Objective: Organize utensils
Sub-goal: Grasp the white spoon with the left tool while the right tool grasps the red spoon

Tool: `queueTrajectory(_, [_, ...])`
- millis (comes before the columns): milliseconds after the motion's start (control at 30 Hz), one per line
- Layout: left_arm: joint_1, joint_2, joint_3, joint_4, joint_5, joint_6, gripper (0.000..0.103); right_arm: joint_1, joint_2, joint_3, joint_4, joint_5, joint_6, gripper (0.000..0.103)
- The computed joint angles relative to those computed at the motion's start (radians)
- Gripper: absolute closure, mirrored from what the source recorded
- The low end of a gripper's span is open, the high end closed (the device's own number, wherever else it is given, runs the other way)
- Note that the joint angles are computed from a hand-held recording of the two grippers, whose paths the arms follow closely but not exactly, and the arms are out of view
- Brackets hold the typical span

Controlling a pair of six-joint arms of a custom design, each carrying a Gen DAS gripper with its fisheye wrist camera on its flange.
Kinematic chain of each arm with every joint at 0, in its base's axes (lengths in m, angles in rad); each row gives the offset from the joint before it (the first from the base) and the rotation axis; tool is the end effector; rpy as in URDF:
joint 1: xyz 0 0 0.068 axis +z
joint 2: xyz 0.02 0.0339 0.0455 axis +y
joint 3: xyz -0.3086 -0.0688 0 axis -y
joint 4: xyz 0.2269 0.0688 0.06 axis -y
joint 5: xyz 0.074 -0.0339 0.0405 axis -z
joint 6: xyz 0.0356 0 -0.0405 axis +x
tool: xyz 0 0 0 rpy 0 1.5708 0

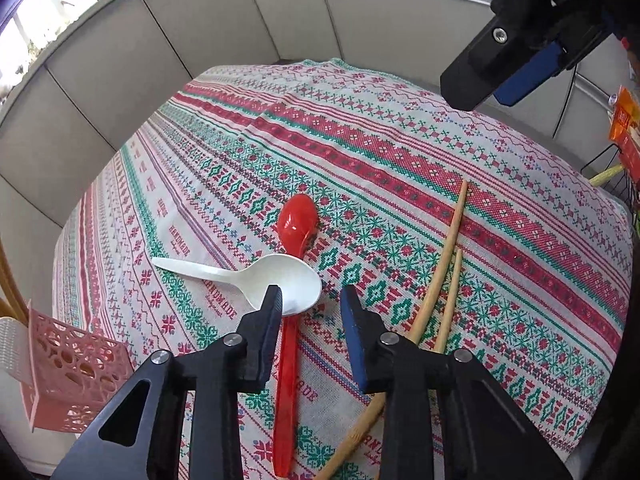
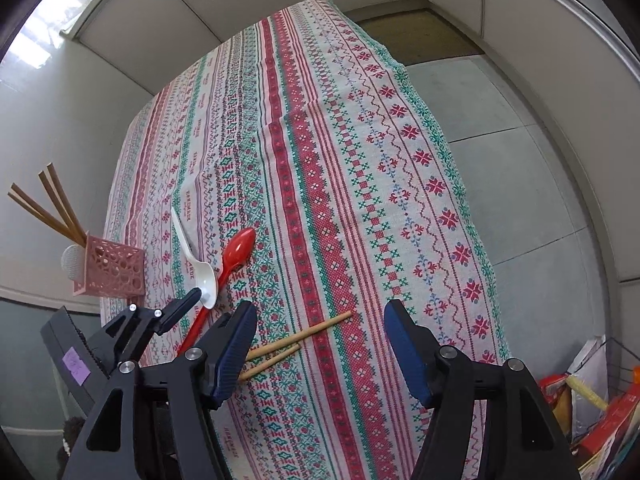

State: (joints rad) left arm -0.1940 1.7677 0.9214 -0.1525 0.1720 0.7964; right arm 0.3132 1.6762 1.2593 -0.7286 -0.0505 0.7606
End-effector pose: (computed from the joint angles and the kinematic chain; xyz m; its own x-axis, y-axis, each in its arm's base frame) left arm 0.3273 -0.0705 0.1943 -0.3762 0.7917 -0.4814 0.7862 0.5477 0.2863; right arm 0.3129 0.1032 0.2836 -0.8536 0.4472 -0.2672 0.3601 0.8771 0.3177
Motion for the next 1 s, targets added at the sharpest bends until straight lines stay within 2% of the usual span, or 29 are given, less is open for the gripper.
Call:
queueTrajectory(133, [-0.014,-0.004,-0.017,0.044,-0.033,0.009,0.098,0.001,0.008,0.002,0.002,-0.002,0.001,0.036])
queueTrajectory(267, [0.003,-0.029,0.021,-0.009,-0.001,-0.012,0.099,0.001,0.017,0.003,0.010,-0.004,0.014,0.036])
queueTrajectory(467, [0.089,-0.072,0.160,-0.196,0.129,-0.116,0.101,0.004,0.052,0.013,0.035,-0.025,0.046,0.036])
queueTrajectory(700, [0.212,-0.092,0.321,-0.443,0.228,-0.198,0.101,0.005,0.138,0.057,0.069,-0.082,0.103,0.036])
queueTrajectory(900, [0.348,-0.045,0.496,-0.748,0.374,-0.206,0.101,0.020,0.231,0.159,0.044,-0.072,0.148,0.036])
queueTrajectory(1000, [0.397,-0.027,0.546,-0.839,0.433,-0.170,0.101,0.032,0.293,0.234,0.023,-0.084,0.138,0.040])
